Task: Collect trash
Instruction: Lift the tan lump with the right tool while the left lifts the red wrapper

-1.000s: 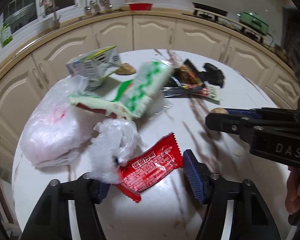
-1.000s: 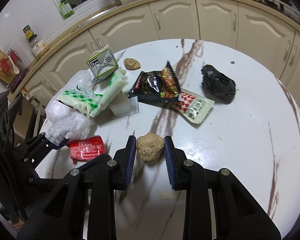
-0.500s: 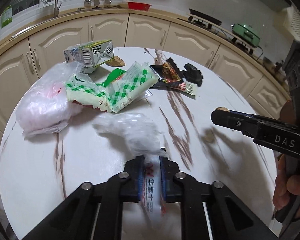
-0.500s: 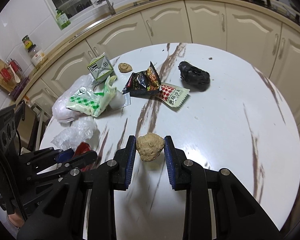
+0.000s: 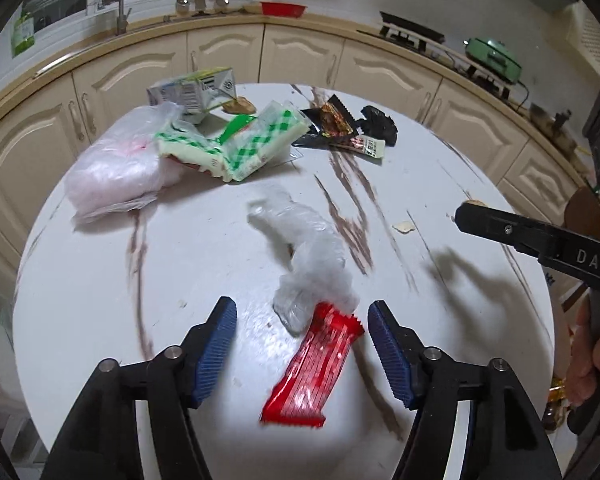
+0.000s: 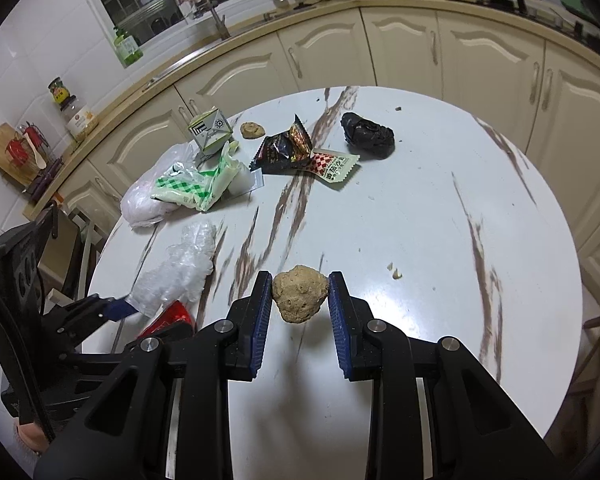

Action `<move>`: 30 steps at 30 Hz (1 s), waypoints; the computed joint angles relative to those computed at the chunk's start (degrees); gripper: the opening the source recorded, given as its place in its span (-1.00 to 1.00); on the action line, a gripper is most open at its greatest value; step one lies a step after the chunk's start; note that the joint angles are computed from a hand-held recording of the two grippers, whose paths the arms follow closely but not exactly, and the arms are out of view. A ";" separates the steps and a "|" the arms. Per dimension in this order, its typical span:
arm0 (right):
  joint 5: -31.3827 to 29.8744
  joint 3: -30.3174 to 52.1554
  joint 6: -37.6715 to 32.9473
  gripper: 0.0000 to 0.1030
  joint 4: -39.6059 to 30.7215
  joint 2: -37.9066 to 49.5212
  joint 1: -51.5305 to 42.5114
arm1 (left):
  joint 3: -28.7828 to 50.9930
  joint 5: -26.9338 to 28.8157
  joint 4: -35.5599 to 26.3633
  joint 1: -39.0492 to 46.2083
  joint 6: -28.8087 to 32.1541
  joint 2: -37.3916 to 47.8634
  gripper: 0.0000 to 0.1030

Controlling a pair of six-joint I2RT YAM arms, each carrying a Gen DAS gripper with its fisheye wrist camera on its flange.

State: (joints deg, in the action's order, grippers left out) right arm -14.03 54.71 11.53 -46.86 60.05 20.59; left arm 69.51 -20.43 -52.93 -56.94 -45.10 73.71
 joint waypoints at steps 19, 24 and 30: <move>-0.61 -1.59 0.34 -0.48 -3.63 -7.02 -0.78 | 0.71 -1.96 -2.03 -9.45 -2.91 -2.20 -0.97; -1.47 -1.80 -0.17 -0.48 -5.09 -9.10 -2.57 | 2.62 -4.01 -3.23 -12.41 -4.19 -1.92 -0.98; -2.78 -1.28 -1.51 -0.48 -7.91 -12.32 -5.94 | 6.79 -7.10 -4.73 -15.55 -3.92 -0.33 -1.00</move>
State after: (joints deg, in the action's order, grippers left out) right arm -16.82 53.43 10.03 -54.76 47.73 14.64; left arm 76.30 -27.53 -57.66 -72.49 -49.02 73.37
